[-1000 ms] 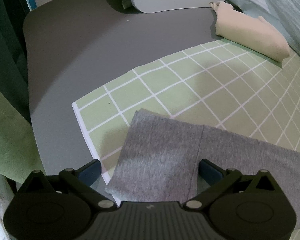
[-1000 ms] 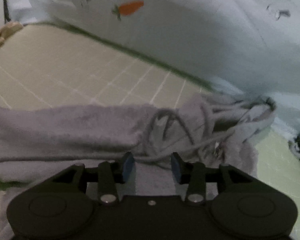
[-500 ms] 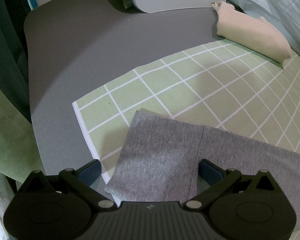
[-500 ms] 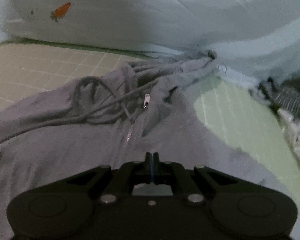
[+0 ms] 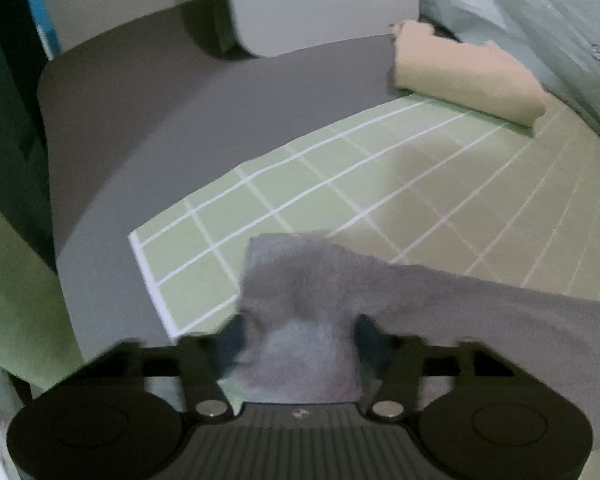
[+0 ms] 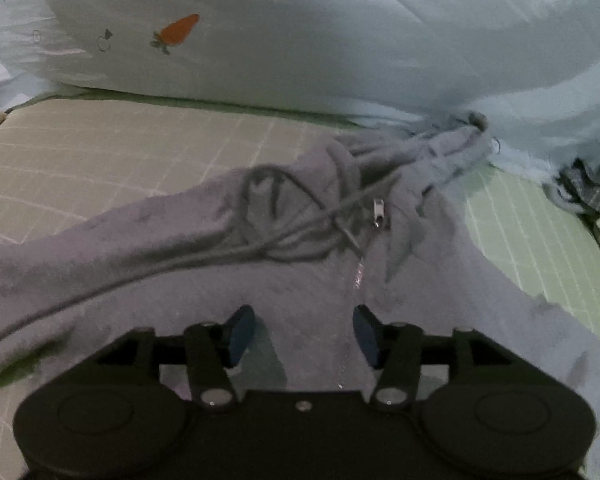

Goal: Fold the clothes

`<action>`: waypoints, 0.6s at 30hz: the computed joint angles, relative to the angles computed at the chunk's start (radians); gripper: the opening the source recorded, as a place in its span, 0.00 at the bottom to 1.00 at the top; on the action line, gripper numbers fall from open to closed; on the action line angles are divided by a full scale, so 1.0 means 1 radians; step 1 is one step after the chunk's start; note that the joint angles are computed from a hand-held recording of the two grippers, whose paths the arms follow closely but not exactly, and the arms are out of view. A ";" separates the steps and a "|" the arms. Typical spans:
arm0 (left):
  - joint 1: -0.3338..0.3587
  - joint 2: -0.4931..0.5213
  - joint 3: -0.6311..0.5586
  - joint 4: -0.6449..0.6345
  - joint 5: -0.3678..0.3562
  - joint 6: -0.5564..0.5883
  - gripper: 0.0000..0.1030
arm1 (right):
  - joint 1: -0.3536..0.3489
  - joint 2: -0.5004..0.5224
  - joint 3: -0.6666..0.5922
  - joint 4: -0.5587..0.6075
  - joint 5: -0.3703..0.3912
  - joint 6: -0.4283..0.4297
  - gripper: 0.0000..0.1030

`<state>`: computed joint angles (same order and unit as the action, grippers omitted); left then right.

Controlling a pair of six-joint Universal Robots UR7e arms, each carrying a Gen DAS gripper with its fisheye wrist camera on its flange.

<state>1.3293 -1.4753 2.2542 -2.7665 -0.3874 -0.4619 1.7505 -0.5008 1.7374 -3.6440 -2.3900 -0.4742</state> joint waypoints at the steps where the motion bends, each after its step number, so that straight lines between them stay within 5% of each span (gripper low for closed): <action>1: -0.004 0.002 -0.003 -0.004 0.005 -0.001 0.21 | 0.003 0.002 -0.003 -0.002 0.000 -0.003 0.58; 9: -0.014 0.023 -0.045 -0.030 0.013 0.033 0.17 | -0.004 0.010 -0.021 -0.044 0.062 -0.092 0.55; 13: -0.011 0.023 -0.051 0.014 0.008 -0.002 0.17 | -0.006 0.052 -0.099 -0.019 0.072 -0.215 0.37; 18: -0.002 0.010 -0.049 0.023 -0.017 -0.026 0.17 | -0.007 0.087 -0.175 0.038 0.080 -0.367 0.34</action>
